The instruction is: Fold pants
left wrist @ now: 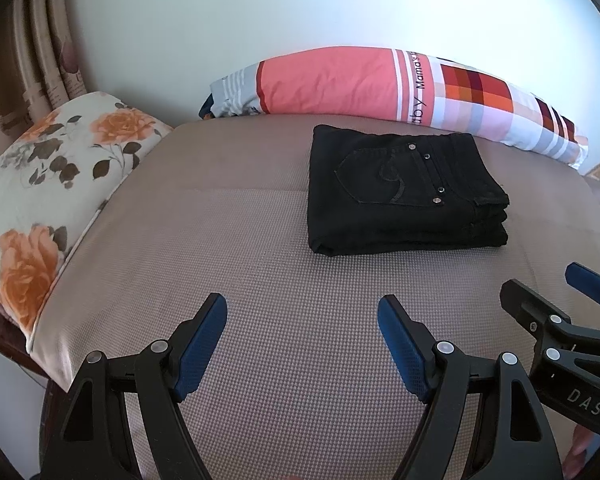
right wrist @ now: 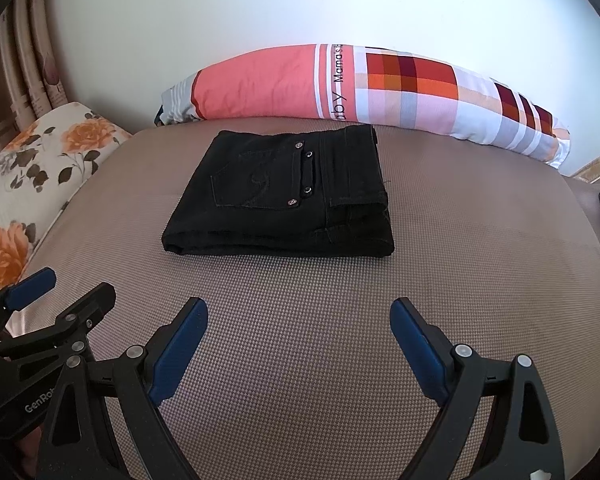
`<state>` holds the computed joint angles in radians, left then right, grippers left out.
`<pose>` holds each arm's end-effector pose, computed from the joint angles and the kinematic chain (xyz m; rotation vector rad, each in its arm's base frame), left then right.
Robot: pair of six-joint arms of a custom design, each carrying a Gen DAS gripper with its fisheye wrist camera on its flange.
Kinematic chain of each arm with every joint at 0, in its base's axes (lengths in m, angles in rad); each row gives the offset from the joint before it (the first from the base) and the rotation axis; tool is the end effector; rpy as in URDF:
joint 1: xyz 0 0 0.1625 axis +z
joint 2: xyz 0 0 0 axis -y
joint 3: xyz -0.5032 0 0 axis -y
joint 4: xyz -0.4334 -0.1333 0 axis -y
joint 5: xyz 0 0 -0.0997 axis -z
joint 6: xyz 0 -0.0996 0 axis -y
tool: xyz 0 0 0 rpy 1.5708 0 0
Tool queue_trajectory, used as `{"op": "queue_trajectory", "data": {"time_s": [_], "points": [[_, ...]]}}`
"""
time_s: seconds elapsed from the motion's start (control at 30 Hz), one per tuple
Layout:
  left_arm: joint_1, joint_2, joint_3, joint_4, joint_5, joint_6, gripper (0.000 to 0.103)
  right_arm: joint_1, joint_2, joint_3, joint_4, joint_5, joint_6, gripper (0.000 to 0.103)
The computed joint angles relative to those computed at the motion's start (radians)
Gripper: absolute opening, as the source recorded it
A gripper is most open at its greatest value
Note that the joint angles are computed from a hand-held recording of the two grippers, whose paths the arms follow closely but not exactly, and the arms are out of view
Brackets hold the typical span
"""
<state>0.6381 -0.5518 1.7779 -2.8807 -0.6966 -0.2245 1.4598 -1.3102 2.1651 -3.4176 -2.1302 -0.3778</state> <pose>-0.4210 -0.5733 -0.0370 0.7762 2.2331 -0.6869 0.0202 -0.5449 0.3590 -0.0461 -2.2195 0.9991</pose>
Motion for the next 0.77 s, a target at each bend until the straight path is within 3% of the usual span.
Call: {"op": "queue_trajectory", "data": {"time_s": [0.77], "points": [[0.009,0.001,-0.007,0.014,-0.026,-0.002,0.078,-0.005,-0.001,-0.004,0.018,-0.009,0.012,0.091]]}}
